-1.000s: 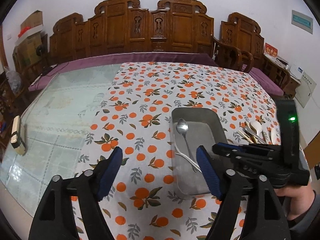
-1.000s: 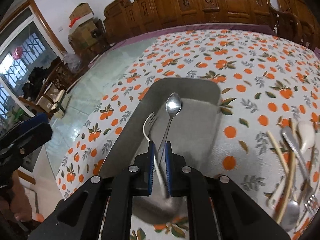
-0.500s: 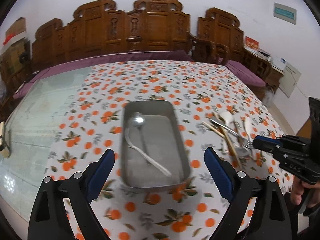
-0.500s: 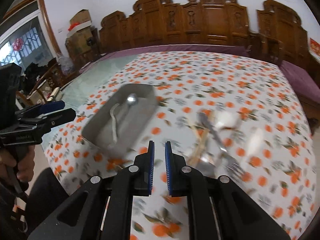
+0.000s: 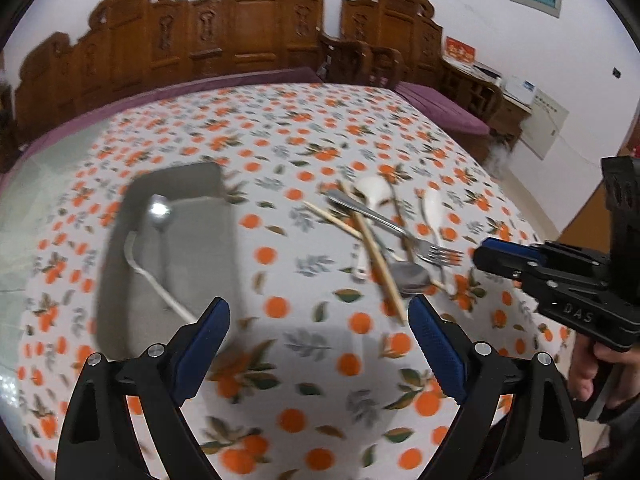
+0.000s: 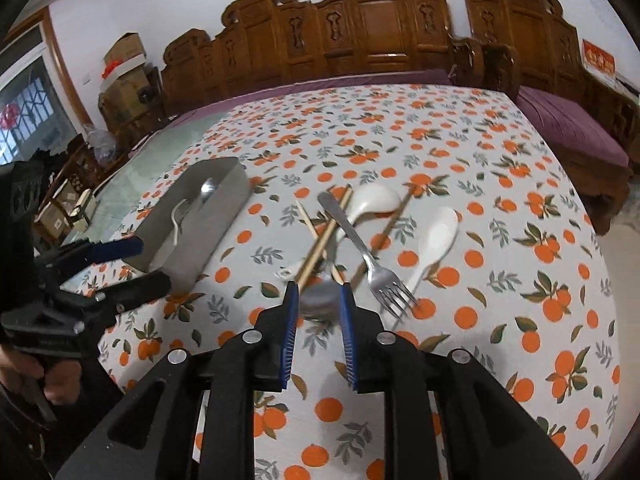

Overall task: Organize utensils
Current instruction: 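Grasp a wooden chopstick with the left gripper while the right tool approaches the pile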

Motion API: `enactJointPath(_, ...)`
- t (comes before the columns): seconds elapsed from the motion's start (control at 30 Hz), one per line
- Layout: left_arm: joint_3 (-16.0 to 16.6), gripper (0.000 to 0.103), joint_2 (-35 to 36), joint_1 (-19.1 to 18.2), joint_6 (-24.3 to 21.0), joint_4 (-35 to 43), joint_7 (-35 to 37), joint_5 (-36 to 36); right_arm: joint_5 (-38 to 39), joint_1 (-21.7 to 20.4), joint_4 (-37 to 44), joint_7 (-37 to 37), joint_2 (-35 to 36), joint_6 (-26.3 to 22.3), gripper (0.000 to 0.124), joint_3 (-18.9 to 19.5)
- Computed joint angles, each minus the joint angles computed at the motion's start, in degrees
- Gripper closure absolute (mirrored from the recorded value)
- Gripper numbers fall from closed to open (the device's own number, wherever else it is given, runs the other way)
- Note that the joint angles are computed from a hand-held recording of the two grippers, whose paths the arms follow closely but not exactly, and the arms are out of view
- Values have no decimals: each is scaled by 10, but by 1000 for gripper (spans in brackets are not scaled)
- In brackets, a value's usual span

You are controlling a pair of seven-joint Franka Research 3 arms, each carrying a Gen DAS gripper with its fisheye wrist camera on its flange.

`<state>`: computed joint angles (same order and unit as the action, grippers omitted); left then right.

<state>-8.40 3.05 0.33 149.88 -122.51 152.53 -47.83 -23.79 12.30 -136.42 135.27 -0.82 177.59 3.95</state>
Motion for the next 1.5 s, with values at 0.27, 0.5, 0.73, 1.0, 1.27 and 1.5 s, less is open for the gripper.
enactJointPath(0.27,-22,38,54,-9,-40,36,-68,51,6,-9,-12,7,0,-1,101,-9)
enactJointPath(0.5,-42,59,108,0,-84,84,-156,81,141,-7,-33,-90,-6,27,101,-10)
enactJointPath(0.73,-57,77,128,16,-107,104,-187,90,187,-19,-39,-122,-10,34,101,1)
enactJointPath(1.0,-64,94,126,22,-112,104,-188,86,187,-24,-37,-128,-9,30,101,8)
enactJointPath(1.27,-60,98,100,23,-82,83,-166,83,149,-20,-30,-102,-4,24,101,7)
enactJointPath(1.5,-45,99,62,18,-55,53,-121,76,140,-2,-19,-109,5,14,101,2)
